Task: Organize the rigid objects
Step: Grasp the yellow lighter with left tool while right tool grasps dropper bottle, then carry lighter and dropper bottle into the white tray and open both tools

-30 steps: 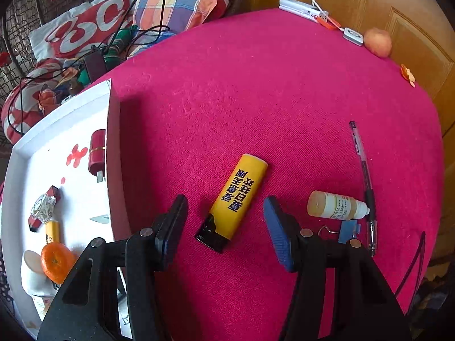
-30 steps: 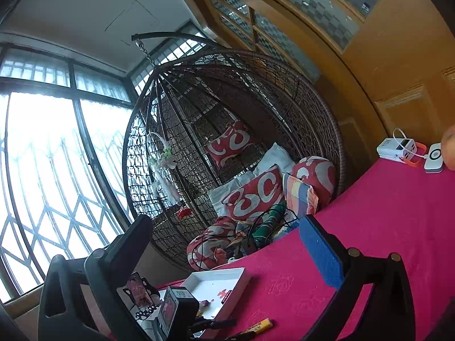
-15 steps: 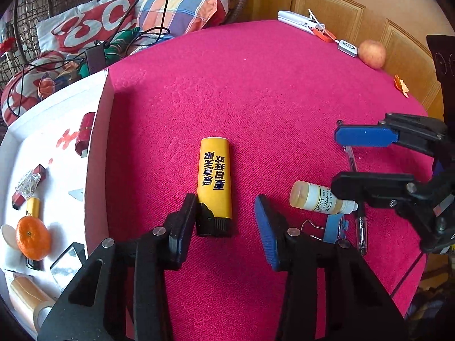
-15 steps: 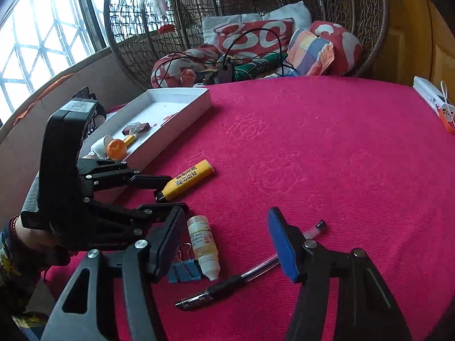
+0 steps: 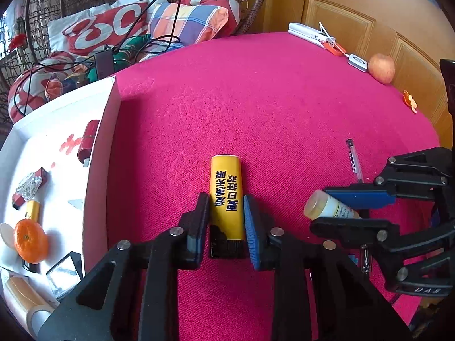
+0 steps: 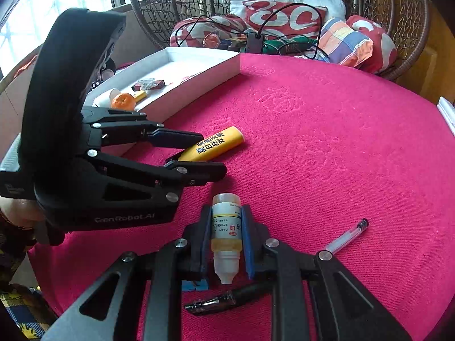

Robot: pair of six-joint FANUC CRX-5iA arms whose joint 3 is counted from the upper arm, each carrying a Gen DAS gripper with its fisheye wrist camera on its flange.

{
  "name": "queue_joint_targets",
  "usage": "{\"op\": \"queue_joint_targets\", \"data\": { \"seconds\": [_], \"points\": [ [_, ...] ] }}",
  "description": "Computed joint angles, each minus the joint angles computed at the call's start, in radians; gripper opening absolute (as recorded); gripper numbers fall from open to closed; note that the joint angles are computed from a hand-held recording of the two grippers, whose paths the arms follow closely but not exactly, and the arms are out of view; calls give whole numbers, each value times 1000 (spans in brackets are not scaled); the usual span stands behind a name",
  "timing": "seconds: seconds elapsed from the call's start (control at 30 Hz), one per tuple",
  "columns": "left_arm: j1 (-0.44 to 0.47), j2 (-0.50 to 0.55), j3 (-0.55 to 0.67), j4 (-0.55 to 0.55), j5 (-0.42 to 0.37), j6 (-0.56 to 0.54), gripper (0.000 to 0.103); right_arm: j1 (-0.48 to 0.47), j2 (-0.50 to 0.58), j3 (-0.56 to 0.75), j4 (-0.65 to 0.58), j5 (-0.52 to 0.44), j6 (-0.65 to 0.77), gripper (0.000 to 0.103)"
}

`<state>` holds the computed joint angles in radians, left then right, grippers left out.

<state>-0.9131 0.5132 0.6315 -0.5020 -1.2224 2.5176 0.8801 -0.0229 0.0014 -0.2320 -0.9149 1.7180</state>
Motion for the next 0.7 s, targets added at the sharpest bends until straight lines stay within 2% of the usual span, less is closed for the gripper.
{"op": "queue_joint_targets", "data": {
  "seconds": [0.03, 0.23, 0.53, 0.7],
  "points": [
    [0, -20, -31, -4, 28, 35, 24, -11, -10, -3, -15, 14, -4, 19],
    [-48, -81, -81, -106, 55, 195, 23, -33, -82, -38, -59, 132, -34, 18],
    [-215, -95, 26, -435, -146, 270, 24, -24, -199, -89, -124, 300, -54, 19],
    [-253, -135, -10, -503, -184, 338, 23, 4, -248, -117, -111, 375, -77, 19]
  ]
}}
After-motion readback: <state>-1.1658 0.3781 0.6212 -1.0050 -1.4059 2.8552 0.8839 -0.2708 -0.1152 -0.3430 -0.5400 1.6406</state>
